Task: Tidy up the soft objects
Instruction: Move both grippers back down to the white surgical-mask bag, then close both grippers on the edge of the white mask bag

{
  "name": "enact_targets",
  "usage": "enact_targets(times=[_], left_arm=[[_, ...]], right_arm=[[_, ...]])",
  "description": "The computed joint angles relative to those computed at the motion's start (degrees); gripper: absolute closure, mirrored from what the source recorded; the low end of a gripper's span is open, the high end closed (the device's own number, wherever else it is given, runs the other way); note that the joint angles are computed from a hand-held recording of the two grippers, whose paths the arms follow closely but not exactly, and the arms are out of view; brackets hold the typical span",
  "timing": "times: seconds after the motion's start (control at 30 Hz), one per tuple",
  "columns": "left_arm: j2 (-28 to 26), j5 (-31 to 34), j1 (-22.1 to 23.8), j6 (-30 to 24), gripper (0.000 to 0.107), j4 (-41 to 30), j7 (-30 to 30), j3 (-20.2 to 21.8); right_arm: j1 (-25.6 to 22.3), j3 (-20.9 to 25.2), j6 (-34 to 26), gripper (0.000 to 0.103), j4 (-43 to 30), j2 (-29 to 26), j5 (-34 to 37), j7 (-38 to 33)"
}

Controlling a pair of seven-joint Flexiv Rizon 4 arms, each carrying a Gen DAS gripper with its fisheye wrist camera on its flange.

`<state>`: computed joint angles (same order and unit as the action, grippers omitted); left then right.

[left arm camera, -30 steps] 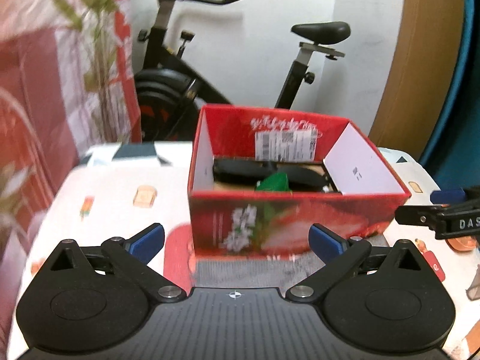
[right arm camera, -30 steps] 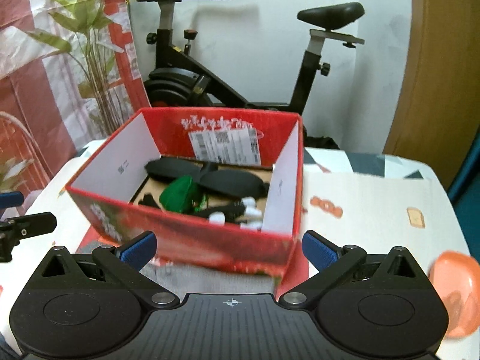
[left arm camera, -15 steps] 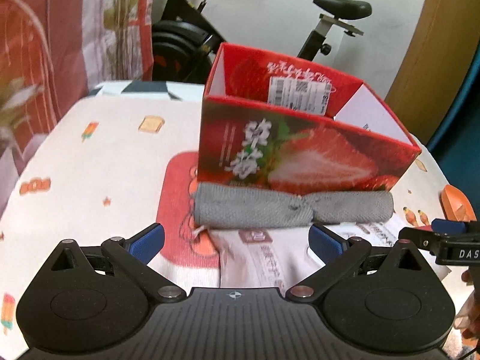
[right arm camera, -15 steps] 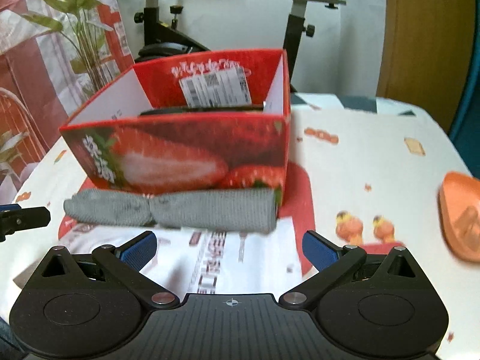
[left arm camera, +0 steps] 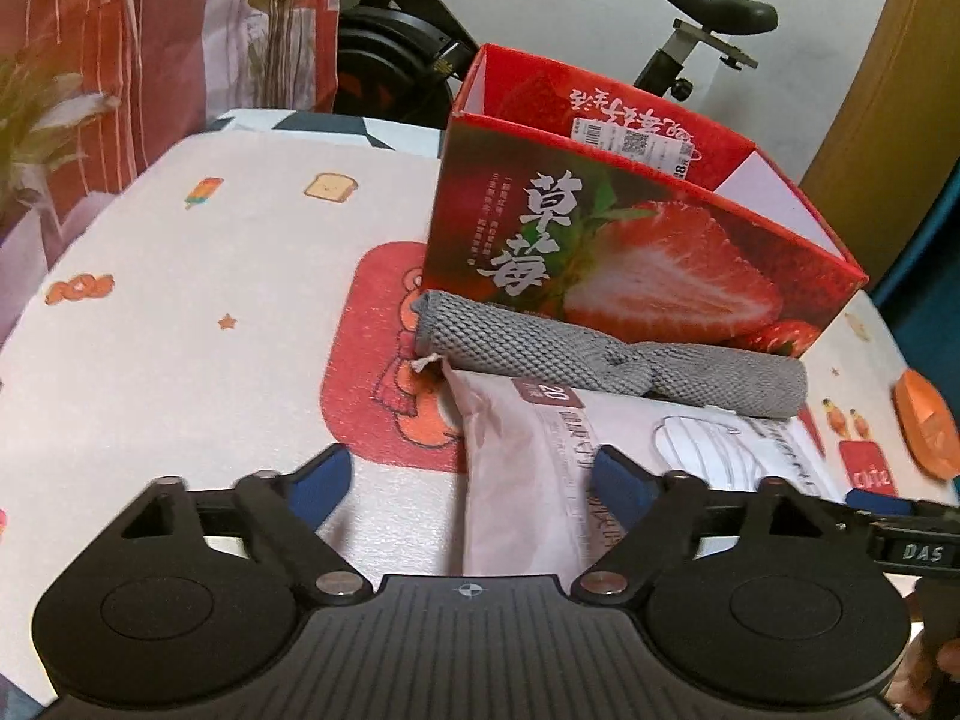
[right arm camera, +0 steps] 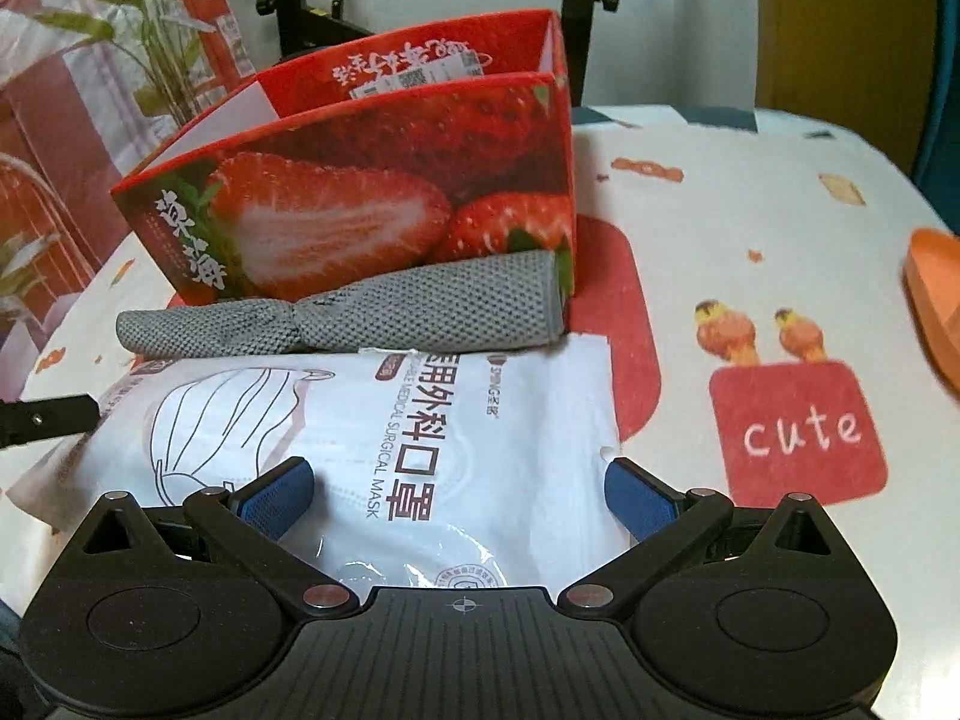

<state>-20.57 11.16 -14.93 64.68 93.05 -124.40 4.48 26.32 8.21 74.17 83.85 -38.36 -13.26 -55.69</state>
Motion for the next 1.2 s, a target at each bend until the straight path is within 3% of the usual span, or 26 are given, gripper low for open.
enact_targets(times=[0.2, 0.37, 0.8, 1.2], left_arm=[[0.3, -2.0, 0.9, 4.5, 0.052, 2.0, 1.3, -0.7], [0.6, -2.7, 0.8, 6.6, 0.061, 2.7, 1.4, -0.3], [-1.1, -11.1, 2.6, 7.1, 0.064, 3.6, 13.5, -4.5], [-2.0, -15.7, 2.7, 8.7, 0.063, 5.5, 16.0, -4.7]], right_arm=[[-0.5, 0.7, 1.6, 0.000, 0.6, -0.4, 1.1, 0.2], [-1.5, 2.1, 2.5, 0.000, 0.6, -1.0, 2.8, -0.2], [-1.9, 2.7, 3.3, 0.000, 0.4, -1.3, 3.7, -1.2], [-2.4, 3.6, 5.6, 0.000, 0.9, -1.7, 4.6, -2.3]])
